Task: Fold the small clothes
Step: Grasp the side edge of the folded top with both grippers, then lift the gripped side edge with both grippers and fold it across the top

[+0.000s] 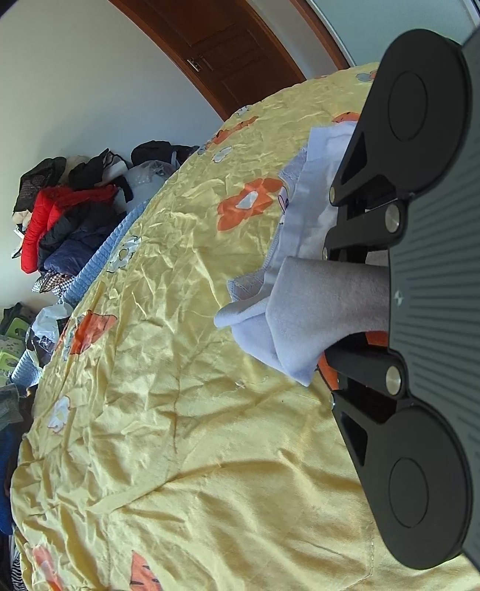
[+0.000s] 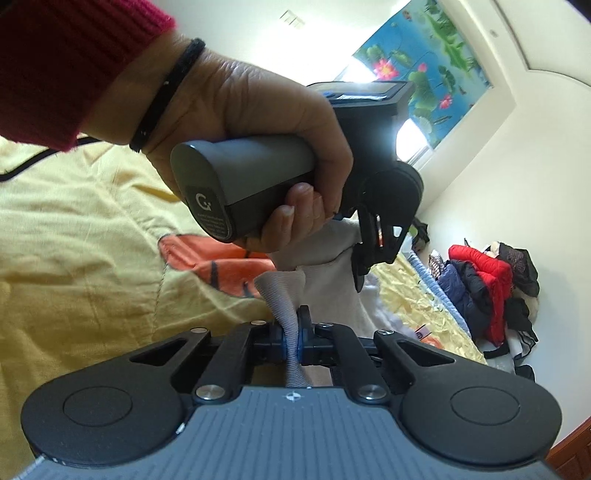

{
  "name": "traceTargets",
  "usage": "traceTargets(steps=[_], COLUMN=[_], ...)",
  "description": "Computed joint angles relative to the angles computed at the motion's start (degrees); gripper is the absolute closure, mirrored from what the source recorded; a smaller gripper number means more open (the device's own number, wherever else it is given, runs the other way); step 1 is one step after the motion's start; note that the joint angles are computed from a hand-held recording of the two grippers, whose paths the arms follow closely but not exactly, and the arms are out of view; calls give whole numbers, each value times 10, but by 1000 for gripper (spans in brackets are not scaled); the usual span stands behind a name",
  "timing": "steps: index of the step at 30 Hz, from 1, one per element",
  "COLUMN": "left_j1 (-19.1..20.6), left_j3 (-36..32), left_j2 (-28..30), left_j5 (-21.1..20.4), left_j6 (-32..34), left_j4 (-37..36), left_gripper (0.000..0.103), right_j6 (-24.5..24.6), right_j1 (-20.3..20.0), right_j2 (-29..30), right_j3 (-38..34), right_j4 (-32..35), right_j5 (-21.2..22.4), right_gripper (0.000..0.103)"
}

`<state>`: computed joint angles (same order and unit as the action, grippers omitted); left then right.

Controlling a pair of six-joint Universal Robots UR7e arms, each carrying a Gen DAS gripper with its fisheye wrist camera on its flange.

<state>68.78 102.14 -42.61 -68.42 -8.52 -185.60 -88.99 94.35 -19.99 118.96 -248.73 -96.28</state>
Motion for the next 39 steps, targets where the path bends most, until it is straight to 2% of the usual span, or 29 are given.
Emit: traceTargets(steps=[8, 14, 30, 39], left_j1=[-35, -58, -109, -137], left_j3=[-1, -11, -48, -85], left_j2=[6, 13, 50, 86], left_j5=[45, 62, 110, 119], left_j6=[9, 0, 8, 23], left_j4=[-22, -14, 16, 36], left_gripper=[90, 90, 91, 91], right_j6=[83, 130, 181, 208], right_j1=[-15, -34, -77, -101], right_j2=[-52, -70, -113, -132], right_j3=[40, 63, 100, 114], right_j4=[2, -38, -72, -89], right_j5=[44, 72, 100, 110], right_gripper=[96, 97, 97, 97])
